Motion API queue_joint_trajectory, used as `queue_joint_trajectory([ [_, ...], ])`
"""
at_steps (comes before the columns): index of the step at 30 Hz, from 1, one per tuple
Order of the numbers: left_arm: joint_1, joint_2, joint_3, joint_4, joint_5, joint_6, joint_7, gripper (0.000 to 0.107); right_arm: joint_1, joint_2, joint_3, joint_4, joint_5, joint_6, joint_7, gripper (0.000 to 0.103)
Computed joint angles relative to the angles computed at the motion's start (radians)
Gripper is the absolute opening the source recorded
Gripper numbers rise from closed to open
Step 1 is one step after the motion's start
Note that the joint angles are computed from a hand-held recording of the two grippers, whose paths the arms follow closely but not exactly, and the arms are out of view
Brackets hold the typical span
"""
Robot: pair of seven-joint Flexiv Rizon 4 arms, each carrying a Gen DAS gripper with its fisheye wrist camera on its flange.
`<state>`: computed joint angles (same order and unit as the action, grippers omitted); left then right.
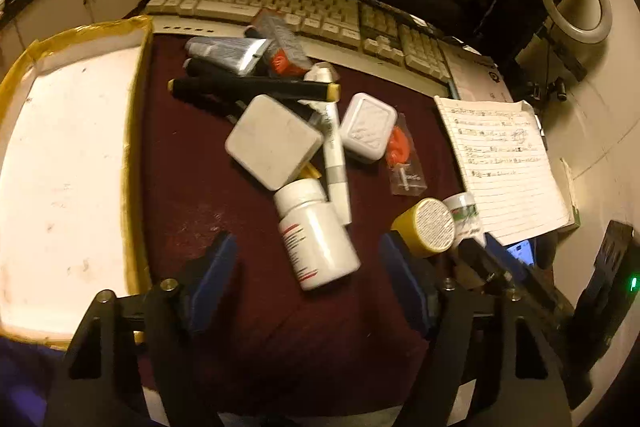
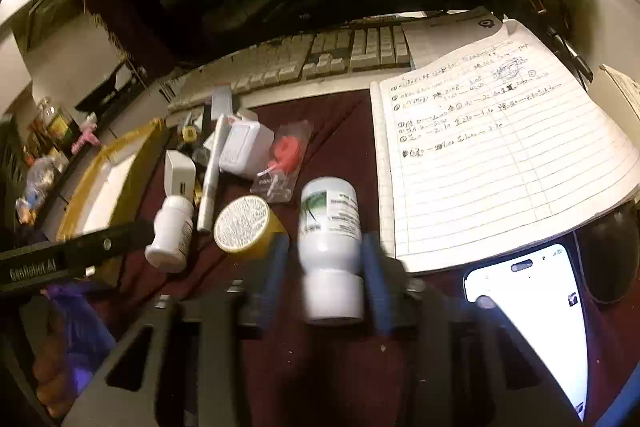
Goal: Organize objects
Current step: 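Lift the white pill bottles held in both grippers off the desk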
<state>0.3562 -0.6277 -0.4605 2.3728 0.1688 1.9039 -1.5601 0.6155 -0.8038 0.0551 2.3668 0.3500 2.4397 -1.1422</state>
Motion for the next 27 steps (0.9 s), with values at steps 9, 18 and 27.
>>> queue_joint_trajectory([
  [9,-0.051,-0.009,0.005,-0.057,-0.121,-0.128,0.046,0.037,0.049,0.032,-0.019,-0.026,0.027,-0.079,-0.008,0.031],
  [18,0.051,-0.032,-0.072,0.013,-0.060,-0.048,0.023,0.035,0.239,0.041,-0.151,-0.065,0.198,-0.176,-0.037,0.030],
  [27,0.296,-0.089,-0.291,0.058,0.042,-0.053,0.017,0.035,0.322,0.045,-0.184,-0.090,0.336,-0.097,-0.088,0.030],
])
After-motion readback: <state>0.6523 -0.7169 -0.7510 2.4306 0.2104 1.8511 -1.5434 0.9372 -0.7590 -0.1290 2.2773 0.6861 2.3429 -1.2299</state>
